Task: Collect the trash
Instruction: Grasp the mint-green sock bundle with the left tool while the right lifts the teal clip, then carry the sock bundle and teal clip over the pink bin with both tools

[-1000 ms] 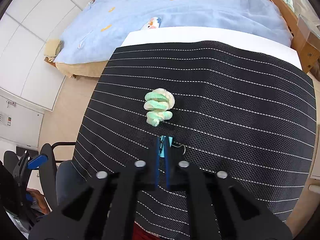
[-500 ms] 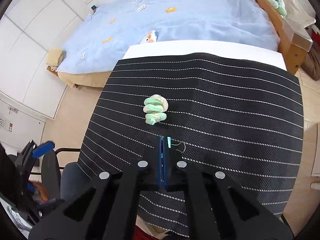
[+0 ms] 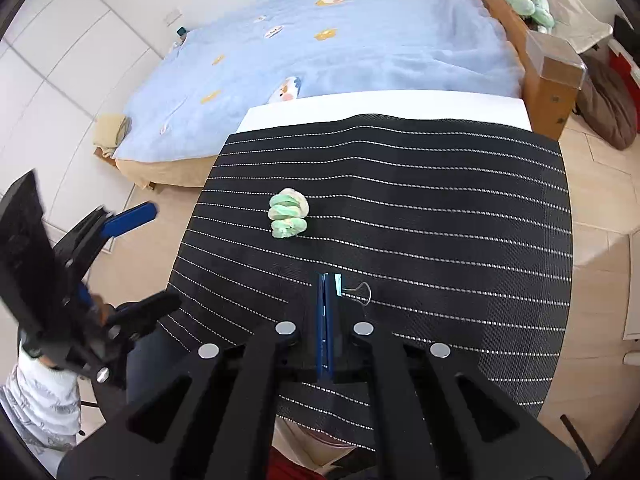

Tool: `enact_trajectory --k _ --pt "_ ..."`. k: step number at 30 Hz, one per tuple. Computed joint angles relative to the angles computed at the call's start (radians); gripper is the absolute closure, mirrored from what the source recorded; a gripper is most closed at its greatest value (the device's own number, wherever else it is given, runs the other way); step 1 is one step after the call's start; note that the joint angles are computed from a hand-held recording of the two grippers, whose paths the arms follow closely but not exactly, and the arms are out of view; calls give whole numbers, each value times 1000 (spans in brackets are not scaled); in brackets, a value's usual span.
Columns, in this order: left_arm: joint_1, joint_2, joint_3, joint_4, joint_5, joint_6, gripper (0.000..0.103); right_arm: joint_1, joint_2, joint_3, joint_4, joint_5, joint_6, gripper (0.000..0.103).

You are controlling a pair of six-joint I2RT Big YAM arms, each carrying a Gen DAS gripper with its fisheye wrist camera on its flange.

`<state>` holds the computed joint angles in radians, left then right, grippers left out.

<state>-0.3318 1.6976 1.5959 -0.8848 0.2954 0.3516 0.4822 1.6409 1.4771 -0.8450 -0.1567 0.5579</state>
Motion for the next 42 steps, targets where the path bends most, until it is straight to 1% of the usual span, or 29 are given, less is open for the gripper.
enact_trajectory --k 7,10,13,17,20,21,25,26,28,30,31,32,35,36,42 --pt "-20 129 131 -80 -13 70 8 -11 -18 -25 4 -5 8 102" --pt "-32 180 184 -116 -43 93 8 -13 -22 -32 6 -7 9 102" --pt "-37 217 223 -137 -46 95 8 -13 -27 -37 2 -6 12 102" --pt "-41 239 244 -135 -45 83 9 -17 -32 -43 -3 -4 12 102" --pt "-44 247 246 -135 -48 85 26 -18 -30 -41 -8 -2 11 102" --pt "-45 251 247 -135 -53 84 30 -19 -29 -39 -10 -1 10 102" --pt "-44 261 251 -146 -49 74 39 -19 -23 -37 -9 -4 7 102" --pt "-43 263 252 -149 -45 70 44 -19 -23 -38 -8 -5 8 102" --pt "-41 265 253 -153 -40 59 50 -18 -20 -37 -5 -4 6 102" --pt "-41 264 251 -155 -38 50 63 -18 -17 -36 -2 -1 4 102" --pt "-39 264 252 -157 -40 48 67 -17 -16 -35 -1 1 4 102" --pt "-39 262 251 -158 -43 44 73 -16 -15 -36 1 1 5 102" --pt "-37 257 249 -158 -61 35 81 -16 -13 -35 2 3 4 102" --pt "-36 254 247 -160 -68 31 83 -15 -14 -35 3 6 3 102" --pt "-31 209 206 -145 -59 26 84 2 -21 -27 -10 51 -20 102"
